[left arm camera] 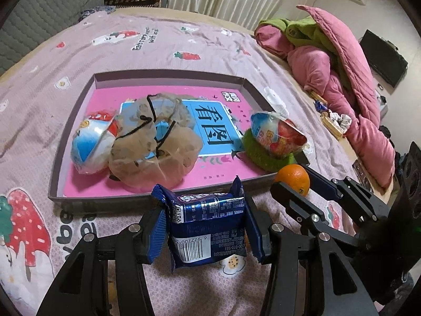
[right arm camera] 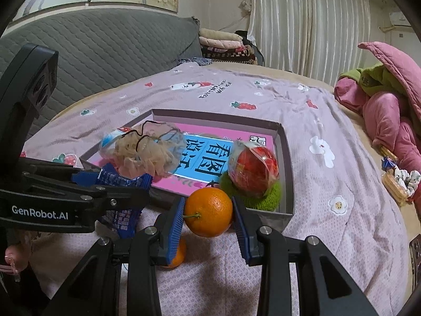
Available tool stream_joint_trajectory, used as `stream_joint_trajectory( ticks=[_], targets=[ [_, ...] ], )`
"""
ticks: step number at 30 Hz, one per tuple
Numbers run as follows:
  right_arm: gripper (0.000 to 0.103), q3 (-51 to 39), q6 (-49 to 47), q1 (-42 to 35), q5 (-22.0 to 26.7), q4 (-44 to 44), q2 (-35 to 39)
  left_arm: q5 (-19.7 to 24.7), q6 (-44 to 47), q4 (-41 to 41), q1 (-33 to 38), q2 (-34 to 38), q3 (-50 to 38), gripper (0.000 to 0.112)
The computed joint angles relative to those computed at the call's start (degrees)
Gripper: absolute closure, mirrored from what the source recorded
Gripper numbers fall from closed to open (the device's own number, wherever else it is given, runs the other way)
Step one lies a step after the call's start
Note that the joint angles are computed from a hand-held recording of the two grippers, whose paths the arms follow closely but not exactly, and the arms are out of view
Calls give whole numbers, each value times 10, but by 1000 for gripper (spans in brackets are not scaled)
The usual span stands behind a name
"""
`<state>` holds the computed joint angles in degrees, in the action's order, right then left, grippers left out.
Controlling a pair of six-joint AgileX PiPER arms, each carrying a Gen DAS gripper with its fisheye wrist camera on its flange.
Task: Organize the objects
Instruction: 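Lift the blue packet and orange and carry both over the tray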
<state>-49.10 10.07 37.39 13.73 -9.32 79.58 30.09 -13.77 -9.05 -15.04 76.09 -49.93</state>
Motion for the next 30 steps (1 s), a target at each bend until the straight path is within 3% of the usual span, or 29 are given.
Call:
stream_joint_trajectory(
  ticks=[10,18,30],
  targets=[
    [66,-6,87,20,-14,-88,-16,-17,-127,159,-31,-57,4,59],
    [66,-15,249,47,-14,-251,-21,-23,-136,186,-20,-68,6,59],
    [66,-29,430,57,-23,-420,-26,-31,-185,251,-16,-76,5,58]
  ],
)
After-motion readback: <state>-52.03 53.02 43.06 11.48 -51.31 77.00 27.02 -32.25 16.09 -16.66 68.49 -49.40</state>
